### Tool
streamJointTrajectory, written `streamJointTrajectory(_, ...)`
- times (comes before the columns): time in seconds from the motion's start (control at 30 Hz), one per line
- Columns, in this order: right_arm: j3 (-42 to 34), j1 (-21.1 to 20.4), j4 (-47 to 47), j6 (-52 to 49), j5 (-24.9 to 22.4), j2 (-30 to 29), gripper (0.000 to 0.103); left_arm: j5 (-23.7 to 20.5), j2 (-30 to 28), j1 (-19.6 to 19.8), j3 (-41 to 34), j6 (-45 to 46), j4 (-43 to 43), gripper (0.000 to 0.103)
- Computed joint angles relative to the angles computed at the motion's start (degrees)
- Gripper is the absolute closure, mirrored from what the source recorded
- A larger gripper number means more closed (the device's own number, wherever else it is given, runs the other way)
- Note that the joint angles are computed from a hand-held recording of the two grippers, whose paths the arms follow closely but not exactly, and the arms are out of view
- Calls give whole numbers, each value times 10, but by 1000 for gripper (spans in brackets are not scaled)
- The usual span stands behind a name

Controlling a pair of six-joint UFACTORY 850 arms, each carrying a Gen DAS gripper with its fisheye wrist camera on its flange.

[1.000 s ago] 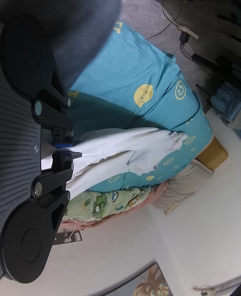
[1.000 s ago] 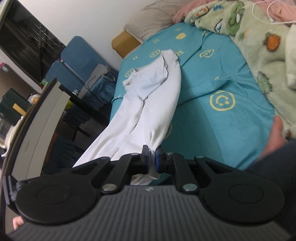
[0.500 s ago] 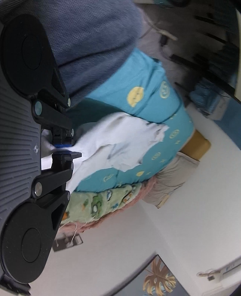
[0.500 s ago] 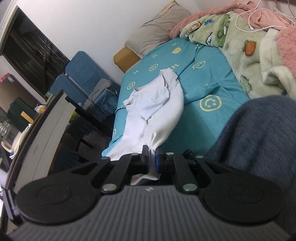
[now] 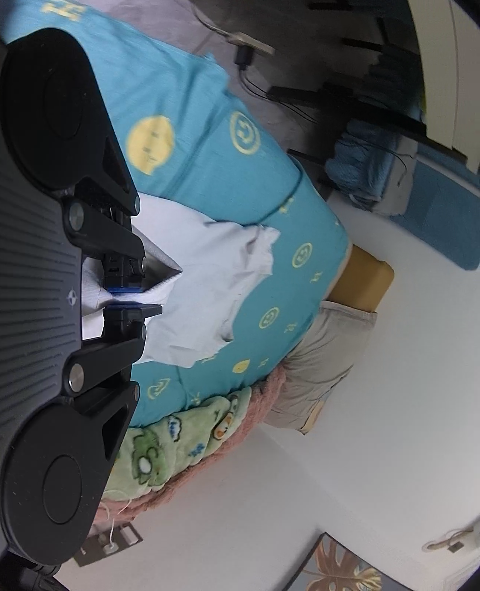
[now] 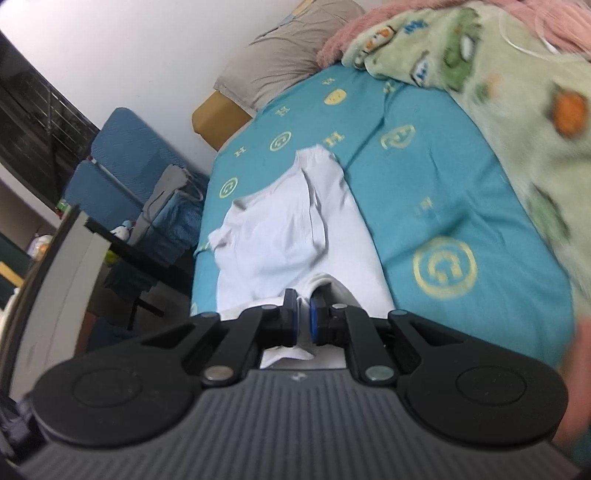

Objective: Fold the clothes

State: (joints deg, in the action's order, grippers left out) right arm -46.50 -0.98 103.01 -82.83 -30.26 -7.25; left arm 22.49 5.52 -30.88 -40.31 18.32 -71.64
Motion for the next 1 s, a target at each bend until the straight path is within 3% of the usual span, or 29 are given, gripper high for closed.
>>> streamJointTrajectory(0.13,-67,22,52,-47,21,-69,93,32,-75,18,-56,49,25,97)
streamJointTrajectory(0.37,-148,57,189,-225,49,-173,92,80,-205,47,-124,10,128,97)
streamJointTrajectory(0.53,-183,84,325,-415,67,-238,92,13,-284,96,-175,-82,182,97)
streamJointTrajectory(0.7,-232,110,383,-495,116,-295,91,-58,-334,128,-217,-59,171,96)
streamJointTrajectory(0.9,-247,113,381,-492,127,-307,91,-55,-347,124,-230,7,128,94)
streamJointTrajectory(0.97,-245,114,380,-494,133,-302,90,-47,-343,120,-227,14,127,90)
streamJointTrajectory(1.0,-244,114,372,-487,139,-299,89,-42,-340,117,-224,19,126,82)
